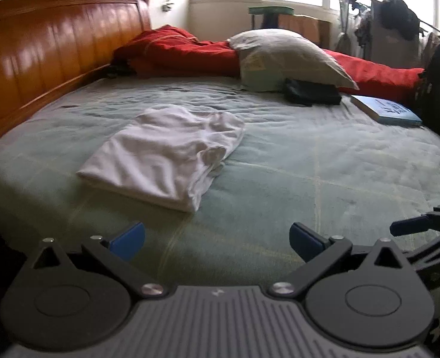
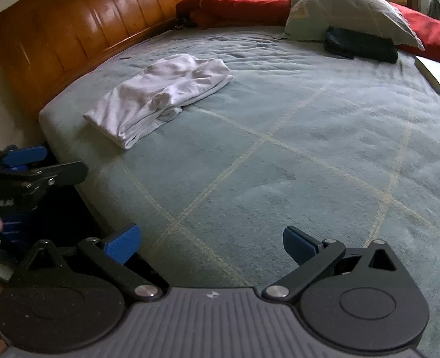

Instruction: Fold clothes

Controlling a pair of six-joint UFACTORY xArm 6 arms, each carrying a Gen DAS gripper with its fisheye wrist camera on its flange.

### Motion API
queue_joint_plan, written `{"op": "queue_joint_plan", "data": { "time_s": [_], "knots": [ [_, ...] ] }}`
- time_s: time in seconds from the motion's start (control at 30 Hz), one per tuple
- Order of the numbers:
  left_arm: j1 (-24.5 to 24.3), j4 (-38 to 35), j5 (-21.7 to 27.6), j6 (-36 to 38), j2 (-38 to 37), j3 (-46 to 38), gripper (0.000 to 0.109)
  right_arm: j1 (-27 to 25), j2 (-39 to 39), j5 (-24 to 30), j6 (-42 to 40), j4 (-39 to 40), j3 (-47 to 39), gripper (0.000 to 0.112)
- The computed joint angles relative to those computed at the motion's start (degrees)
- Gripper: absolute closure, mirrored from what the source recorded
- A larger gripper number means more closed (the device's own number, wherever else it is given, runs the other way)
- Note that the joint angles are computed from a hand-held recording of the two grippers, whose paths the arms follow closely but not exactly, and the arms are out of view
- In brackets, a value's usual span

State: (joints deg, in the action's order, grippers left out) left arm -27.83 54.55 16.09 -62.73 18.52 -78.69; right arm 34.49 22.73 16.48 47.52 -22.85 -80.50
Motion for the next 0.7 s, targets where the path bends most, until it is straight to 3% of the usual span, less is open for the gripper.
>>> {"op": "queue_joint_plan", "data": {
  "time_s": [0.37,0.7],
  "knots": [
    [-3.06,8.47,8.24,-8.56,-8.28,6.7,0.006,2.74,4.15,5.49,-3.82,-3.23,-9.57,0.009],
    [-2.89,5.33,7.93,-5.88,-10.05,8.93,0.006,4.7,2.57,8.85,9.84,-16.43,-9.42,0.009]
  ]
}}
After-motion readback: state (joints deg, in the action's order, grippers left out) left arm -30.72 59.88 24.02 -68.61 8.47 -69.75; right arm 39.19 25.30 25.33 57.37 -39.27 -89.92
